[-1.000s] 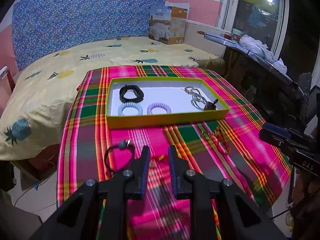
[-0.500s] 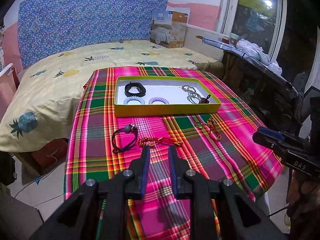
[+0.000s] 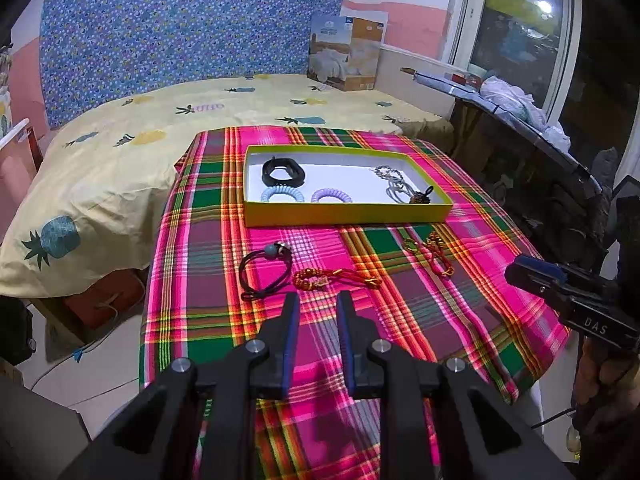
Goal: Organize jewelry
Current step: 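Open both tools and withdraw them from the box toward the remaining jewelry, then grasp the black teal-bead hair tie with the left tool while the right tool grasps the red tassel cord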
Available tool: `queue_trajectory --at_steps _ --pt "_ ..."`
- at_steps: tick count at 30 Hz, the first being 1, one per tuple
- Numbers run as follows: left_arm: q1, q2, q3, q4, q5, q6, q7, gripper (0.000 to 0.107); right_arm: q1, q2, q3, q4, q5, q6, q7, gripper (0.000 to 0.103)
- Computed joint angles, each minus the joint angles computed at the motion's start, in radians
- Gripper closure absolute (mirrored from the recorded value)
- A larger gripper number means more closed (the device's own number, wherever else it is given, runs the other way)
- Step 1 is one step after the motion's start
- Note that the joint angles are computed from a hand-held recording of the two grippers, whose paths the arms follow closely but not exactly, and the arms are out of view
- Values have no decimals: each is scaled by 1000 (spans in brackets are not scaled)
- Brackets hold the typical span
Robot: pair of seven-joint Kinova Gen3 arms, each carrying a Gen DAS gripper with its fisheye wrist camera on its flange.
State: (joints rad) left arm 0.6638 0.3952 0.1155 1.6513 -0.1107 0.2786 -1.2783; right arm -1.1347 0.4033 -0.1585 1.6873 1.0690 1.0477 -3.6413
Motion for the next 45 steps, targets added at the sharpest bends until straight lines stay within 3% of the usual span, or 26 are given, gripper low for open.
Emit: queue_trajectory --at_steps 13,17,19,32,36,39,42,45 --pt "-47 82 7 -84 30 53 -42 88 72 48 39 -36 -89 -93 95 65" --pt "-57 105 1 -110 36 61 -45 72 89 65 60 -50 -124 -115 131 65" --pt "-63 120 2 -131 38 72 -49 72 100 74 72 -57 -140 -125 146 65" --pt "20 247 -90 -323 -54 209 8 72 136 118 119 -110 -234 -122 266 65" --pt "46 268 -111 -349 -89 238 42 80 132 153 118 -180 -273 -52 369 68" --pt "55 268 -118 -349 -112 243 62 86 125 176 123 -225 -295 -12 435 87" --pt "58 268 -117 -348 -128 243 74 100 113 189 132 -248 -306 12 472 95" --pt "52 266 -109 -345 -134 242 75 105 104 186 141 -242 -309 9 472 97"
